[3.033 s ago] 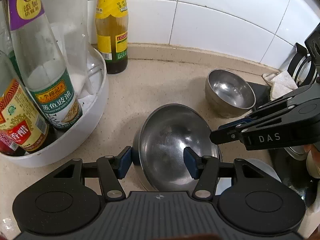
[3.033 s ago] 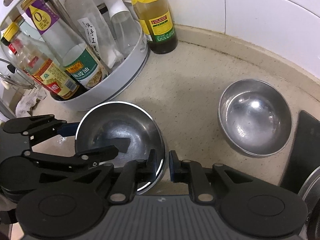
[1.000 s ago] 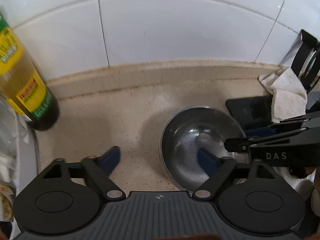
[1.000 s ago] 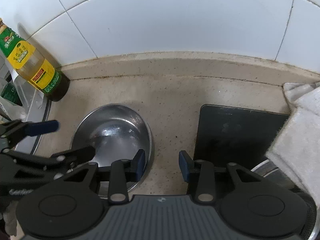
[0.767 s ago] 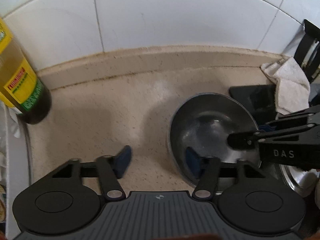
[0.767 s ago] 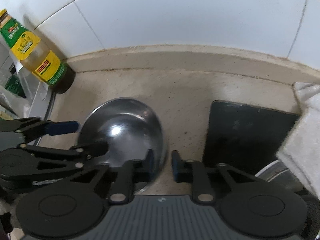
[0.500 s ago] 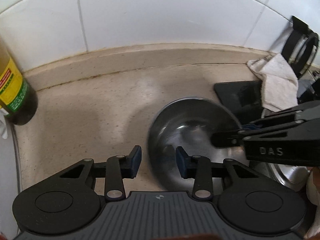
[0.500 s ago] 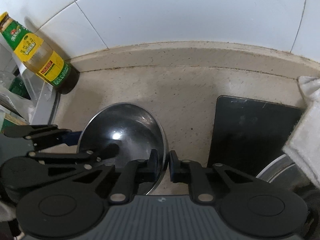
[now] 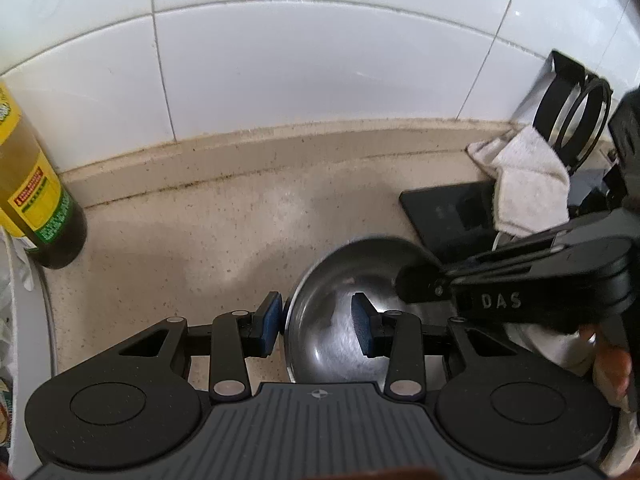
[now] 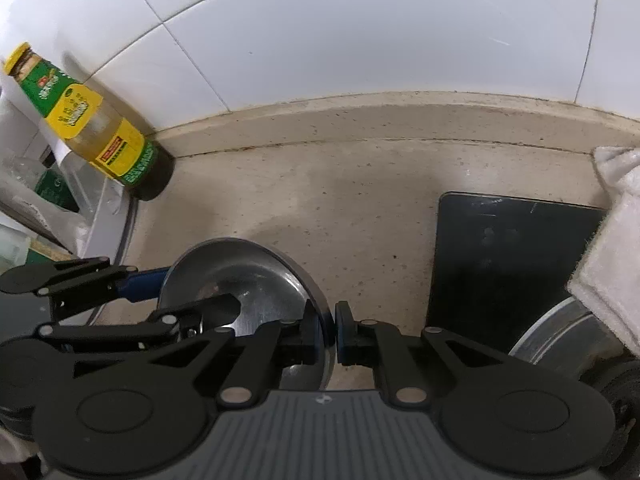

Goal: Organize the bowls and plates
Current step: 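Lift the three-bowl stack with the right gripper and carry it toward the plates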

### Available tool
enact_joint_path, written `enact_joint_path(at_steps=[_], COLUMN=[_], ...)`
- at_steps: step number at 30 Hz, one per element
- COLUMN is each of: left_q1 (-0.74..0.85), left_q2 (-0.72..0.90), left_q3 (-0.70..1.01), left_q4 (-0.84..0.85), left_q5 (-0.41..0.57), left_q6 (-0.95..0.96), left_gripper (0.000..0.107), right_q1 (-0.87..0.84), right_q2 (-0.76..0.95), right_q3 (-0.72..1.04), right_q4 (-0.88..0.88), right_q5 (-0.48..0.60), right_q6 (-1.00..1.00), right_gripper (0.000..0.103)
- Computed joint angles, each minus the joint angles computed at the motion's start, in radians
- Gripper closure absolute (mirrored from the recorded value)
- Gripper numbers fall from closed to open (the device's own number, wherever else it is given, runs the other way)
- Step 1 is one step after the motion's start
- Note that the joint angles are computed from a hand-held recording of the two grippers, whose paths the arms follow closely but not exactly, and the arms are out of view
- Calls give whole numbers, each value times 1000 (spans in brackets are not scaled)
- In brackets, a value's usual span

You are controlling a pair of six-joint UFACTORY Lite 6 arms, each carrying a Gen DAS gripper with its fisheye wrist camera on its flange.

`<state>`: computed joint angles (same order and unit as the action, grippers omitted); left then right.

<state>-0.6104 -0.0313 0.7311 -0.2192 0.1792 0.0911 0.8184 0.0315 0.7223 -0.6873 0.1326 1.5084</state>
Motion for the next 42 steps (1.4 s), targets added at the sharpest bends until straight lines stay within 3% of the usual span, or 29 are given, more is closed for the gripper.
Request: enact_joint_path(at_steps=[12, 20, 27, 34, 42], left_q1=[27, 73, 152, 353, 542], left_q2=[-125, -288, -562, -813, -956], left_q3=[-46, -107, -207, -286, -370], left_q4=[-25, -49, -24, -149, -213], left_q5=[29, 88, 227, 424, 550], left_q6=[28, 68, 81, 266, 403], left_gripper=[61, 59, 58, 56, 55], right_q1=[43, 96, 186, 295, 373], right_q2=[-58, -85, -73, 8, 185], right_q3=[0, 47, 132, 257, 430], right_q4=[-54, 43, 129, 211, 258], right_q5=[23, 57, 88, 123, 167], right_q6=[80, -8, -91, -170, -235], right_gripper=[92, 92, 92, 92, 92])
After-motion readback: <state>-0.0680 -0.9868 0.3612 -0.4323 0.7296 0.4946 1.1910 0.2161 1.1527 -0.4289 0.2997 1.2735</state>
